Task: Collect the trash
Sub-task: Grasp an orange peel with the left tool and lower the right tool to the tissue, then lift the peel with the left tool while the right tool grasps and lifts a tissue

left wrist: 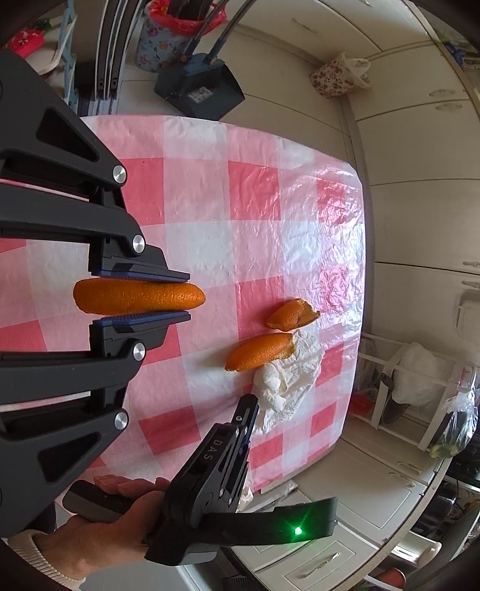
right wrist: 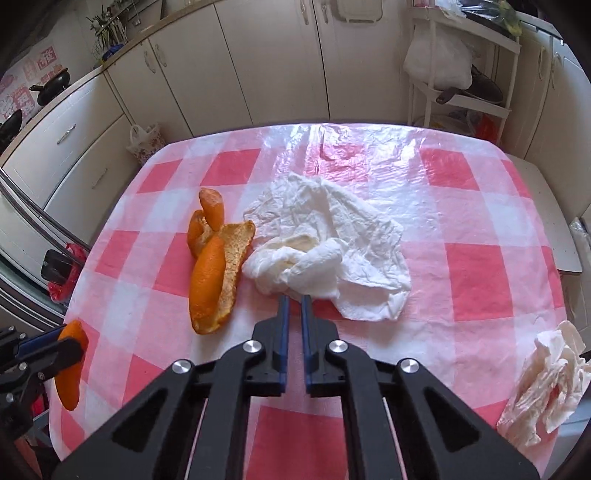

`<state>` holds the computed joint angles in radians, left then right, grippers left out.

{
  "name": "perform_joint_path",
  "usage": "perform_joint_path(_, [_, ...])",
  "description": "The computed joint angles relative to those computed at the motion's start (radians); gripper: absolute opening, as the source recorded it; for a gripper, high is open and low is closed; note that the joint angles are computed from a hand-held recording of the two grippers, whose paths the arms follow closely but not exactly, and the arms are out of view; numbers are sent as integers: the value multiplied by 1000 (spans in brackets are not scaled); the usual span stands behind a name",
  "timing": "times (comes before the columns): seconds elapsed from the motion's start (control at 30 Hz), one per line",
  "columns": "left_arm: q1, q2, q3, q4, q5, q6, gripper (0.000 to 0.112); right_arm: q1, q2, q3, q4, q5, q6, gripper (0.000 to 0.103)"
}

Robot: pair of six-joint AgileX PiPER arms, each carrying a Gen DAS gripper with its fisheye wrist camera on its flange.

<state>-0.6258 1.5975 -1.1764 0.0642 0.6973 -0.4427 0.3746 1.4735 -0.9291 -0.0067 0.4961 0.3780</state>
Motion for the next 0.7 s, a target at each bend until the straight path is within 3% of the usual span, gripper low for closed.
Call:
perform_joint_path(0.13, [19, -38, 27, -23, -11, 12, 14, 24, -66, 20, -20, -5, 27, 5])
perform_joint_path(0.23, [40, -59, 43, -53, -17, 35, 14, 59, -34, -25, -147, 18, 86, 6])
perform_joint_path(0.27, [47, -64, 47, -66, -20, 44, 14, 51, -9, -48, -141, 27, 66, 23])
perform_joint_path(0.3, [51, -66, 51, -78, -25, 55, 14, 42, 11, -61, -136, 20, 49, 51])
perform_joint_path(0.33, [53, -68, 52, -85, -26, 62, 14, 39, 29, -71, -152, 12, 44, 54])
perform_joint_path(0.43, [46, -68, 48, -81, -24, 67, 14, 29, 110, -129, -185, 32, 30, 52])
perform_joint_path(0.5, [50, -64, 42, -90, -25, 75, 14, 13, 145, -143, -161, 25, -12, 37])
perform_joint_path(0.57, [56, -63, 38, -94, -25, 79, 14, 20, 134, -127, -186, 2, -1, 32])
perform_joint_path(0.67, [58, -64, 35, -98, -30, 82, 14, 15, 81, -86, -135, -25, -40, 10])
perform_joint_path(0.7, [57, -65, 35, -99, -31, 82, 14, 9, 52, -64, -96, -39, -66, 10])
